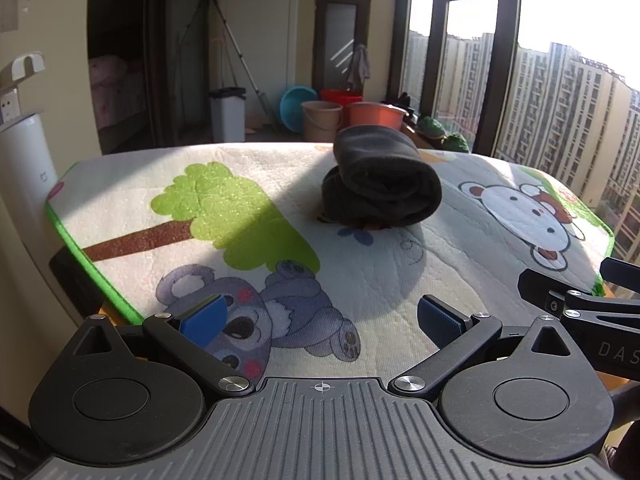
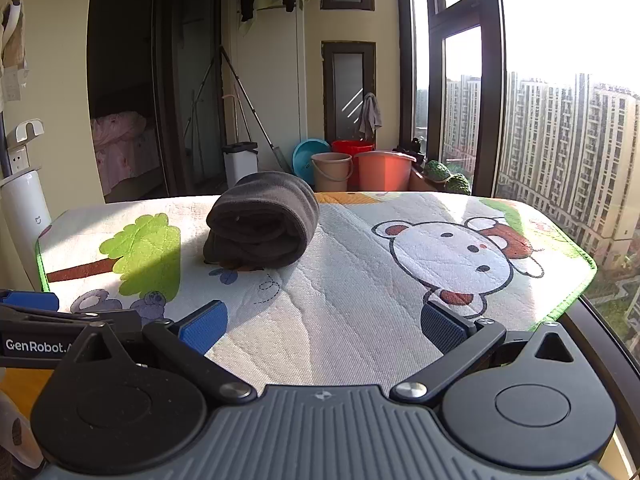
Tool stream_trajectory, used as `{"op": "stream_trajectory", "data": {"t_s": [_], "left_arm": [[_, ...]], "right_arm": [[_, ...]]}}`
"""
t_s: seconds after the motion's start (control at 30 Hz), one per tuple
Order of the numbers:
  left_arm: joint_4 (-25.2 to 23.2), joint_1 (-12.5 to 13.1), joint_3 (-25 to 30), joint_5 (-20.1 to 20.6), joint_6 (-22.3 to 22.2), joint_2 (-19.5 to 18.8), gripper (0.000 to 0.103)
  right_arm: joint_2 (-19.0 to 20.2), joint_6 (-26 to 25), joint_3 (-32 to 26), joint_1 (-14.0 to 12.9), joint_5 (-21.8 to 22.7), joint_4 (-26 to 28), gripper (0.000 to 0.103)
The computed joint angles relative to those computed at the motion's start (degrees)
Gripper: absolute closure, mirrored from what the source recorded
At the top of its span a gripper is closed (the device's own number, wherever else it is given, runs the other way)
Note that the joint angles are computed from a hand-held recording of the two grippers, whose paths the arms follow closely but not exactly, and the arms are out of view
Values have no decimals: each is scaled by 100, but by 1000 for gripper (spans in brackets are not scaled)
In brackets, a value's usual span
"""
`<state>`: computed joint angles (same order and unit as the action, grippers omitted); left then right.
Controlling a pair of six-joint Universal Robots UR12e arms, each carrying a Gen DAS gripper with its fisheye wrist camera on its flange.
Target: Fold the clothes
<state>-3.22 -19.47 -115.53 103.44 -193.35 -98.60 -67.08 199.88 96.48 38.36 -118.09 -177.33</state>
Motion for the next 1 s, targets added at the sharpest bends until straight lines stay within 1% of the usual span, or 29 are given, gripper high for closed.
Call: {"op": "stream_trajectory", "data": {"t_s": [0.67, 1.0], "left_arm": [[-33, -3, -20, 15, -59, 16, 0], [-145, 14, -7, -39, -103, 28, 0]], "right_arm": [[-4, -28, 9, -5, 62, 35, 0], [-9, -36, 11, -7, 67, 51, 0]]}}
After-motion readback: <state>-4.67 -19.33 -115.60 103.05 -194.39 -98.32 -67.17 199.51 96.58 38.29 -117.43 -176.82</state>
